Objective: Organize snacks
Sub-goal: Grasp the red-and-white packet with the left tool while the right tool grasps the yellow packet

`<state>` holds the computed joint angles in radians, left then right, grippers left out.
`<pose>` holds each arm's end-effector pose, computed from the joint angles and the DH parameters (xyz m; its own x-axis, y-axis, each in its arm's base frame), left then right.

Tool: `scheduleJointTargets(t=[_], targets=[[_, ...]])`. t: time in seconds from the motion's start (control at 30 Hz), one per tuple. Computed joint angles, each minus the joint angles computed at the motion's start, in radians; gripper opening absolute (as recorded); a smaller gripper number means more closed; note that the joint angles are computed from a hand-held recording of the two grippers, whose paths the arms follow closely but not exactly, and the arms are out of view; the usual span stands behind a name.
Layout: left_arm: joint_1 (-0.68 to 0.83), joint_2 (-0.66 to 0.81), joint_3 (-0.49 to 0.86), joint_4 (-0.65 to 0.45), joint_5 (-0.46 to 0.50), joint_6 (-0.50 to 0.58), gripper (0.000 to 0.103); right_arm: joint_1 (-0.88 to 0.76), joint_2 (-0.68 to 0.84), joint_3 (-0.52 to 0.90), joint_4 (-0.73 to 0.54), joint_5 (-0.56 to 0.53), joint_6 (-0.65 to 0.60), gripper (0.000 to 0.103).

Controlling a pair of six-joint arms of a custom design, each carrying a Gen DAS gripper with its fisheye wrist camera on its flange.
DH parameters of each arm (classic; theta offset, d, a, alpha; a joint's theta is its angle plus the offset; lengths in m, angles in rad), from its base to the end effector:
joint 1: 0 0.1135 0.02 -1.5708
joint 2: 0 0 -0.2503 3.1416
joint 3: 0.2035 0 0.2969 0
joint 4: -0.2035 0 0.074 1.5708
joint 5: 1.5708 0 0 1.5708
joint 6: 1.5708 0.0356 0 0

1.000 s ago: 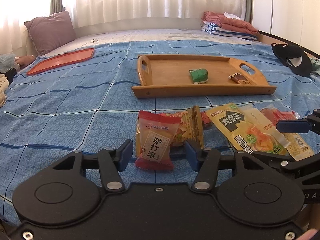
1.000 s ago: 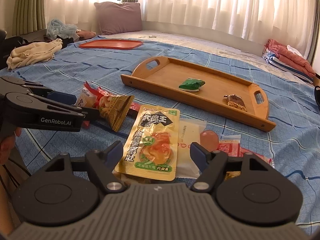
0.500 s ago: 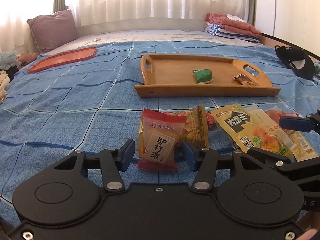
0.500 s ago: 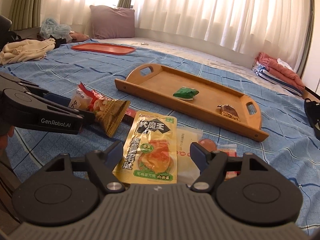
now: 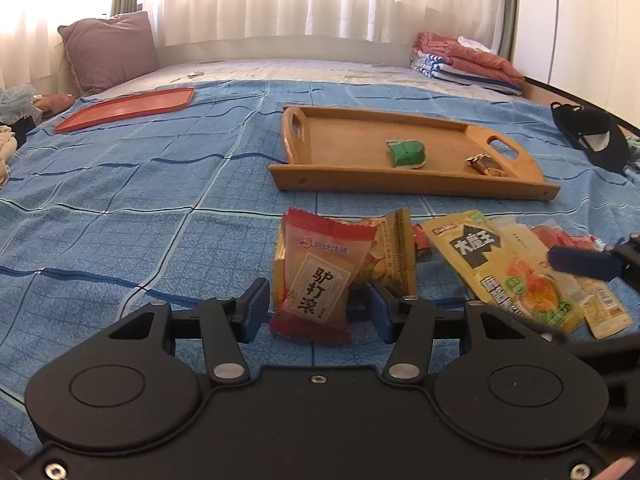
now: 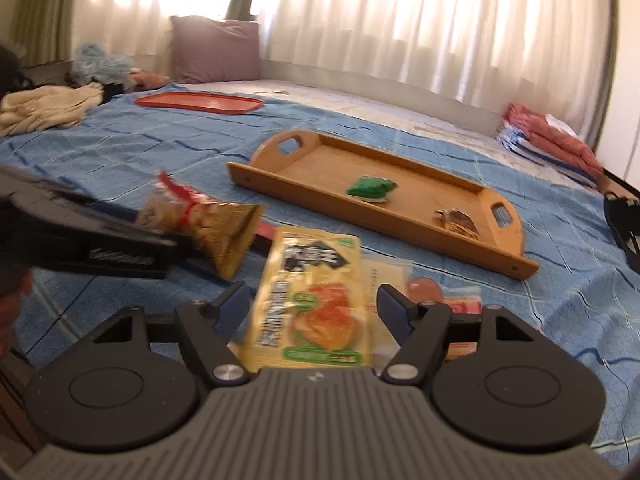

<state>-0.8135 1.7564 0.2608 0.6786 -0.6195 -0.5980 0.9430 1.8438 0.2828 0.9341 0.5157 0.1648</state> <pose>0.1650 -0.1445 -0.0010 -0.5933 -0.0396 -0.8040 -0.0186 0.9992 -0.0354 0.1524 0.1802 0.0028 -0.4169 -0.3315 -0.8463 -0.4066 0.9008 -0.1525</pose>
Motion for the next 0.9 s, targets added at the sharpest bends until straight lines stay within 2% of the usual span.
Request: scheduleJointTargets(t=[0.1, 0.2, 0.33, 0.37, 0.4, 0.43, 0.53, 0.9], targets=[[-0.001, 0.013, 0.013, -0.004, -0.003, 0.006, 0.051, 0.021, 0.021, 0.027, -0.024, 0.015, 0.002, 0.08], [-0.003, 0.022, 0.021, -0.004, -0.005, 0.011, 0.051, 0.019, 0.035, 0.05, -0.049, 0.05, 0.054, 0.08], [-0.006, 0.02, 0.023, -0.014, -0.011, 0.021, 0.041, -0.011, 0.032, 0.055, -0.061, 0.032, 0.108, 0.08], [-0.01, 0.016, 0.024, -0.024, -0.021, 0.018, 0.036, -0.017, 0.029, 0.055, -0.064, 0.024, 0.106, 0.079], [-0.012, 0.012, 0.024, -0.033, -0.027, 0.014, 0.033, -0.024, 0.026, 0.052, -0.062, 0.011, 0.101, 0.069], [-0.013, 0.004, 0.018, -0.034, -0.028, 0.007, 0.031, -0.027, 0.022, 0.048, -0.059, 0.002, 0.098, 0.066], [-0.02, -0.023, 0.002, -0.044, -0.041, -0.017, 0.03, -0.028, 0.003, 0.032, -0.056, -0.011, 0.093, 0.066], [-0.105, -0.158, 0.01, -0.272, -0.069, -0.108, 0.03, -0.001, -0.095, -0.034, -0.061, 0.029, 0.081, 0.065]])
